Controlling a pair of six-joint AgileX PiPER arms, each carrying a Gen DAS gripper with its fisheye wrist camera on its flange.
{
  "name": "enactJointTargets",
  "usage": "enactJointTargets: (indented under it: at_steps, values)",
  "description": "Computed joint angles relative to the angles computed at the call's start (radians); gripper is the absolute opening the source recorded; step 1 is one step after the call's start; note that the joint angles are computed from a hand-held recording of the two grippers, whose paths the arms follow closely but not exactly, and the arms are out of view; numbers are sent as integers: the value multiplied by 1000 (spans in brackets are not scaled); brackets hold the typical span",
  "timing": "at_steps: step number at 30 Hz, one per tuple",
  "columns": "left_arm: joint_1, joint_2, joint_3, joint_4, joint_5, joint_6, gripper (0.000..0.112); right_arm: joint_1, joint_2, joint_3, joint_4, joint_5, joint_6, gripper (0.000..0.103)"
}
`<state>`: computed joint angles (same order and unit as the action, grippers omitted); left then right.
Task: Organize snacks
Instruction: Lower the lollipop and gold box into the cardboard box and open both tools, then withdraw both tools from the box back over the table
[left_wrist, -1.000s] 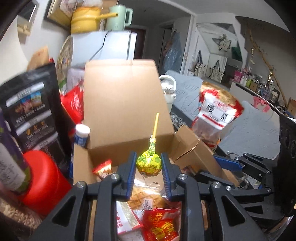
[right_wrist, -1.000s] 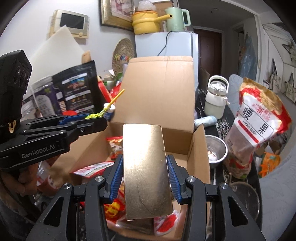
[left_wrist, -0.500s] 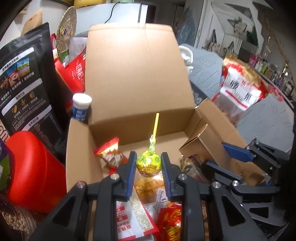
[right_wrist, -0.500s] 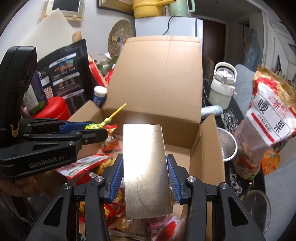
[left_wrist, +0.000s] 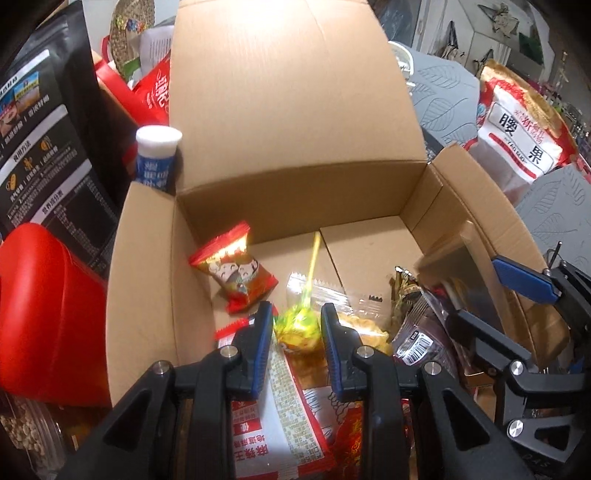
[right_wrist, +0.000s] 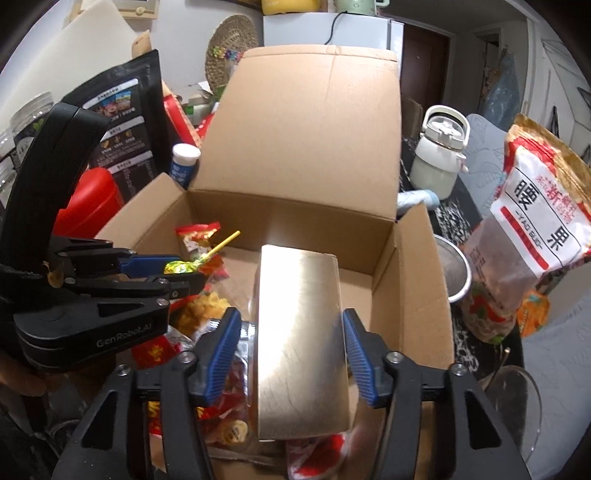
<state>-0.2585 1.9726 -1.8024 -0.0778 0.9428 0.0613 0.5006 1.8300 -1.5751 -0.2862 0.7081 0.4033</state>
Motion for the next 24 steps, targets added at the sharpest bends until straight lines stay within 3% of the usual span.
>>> enactJointTargets:
  at_steps: [5,9,10,24]
  values:
    - [-13,13,-13,32,30,-34,29,-5,-1,0,3,35,3,58]
    - [-22,-2,-3,30,24,-39,76,8,-20,16,-26,46,21,61]
    - [-26,-14,7,40,18,-44,82,13,-26,19,-39,51,29,64]
    - [-57,-192,107,115,-13,-114,82,71,-145,55,-179,103,147,64]
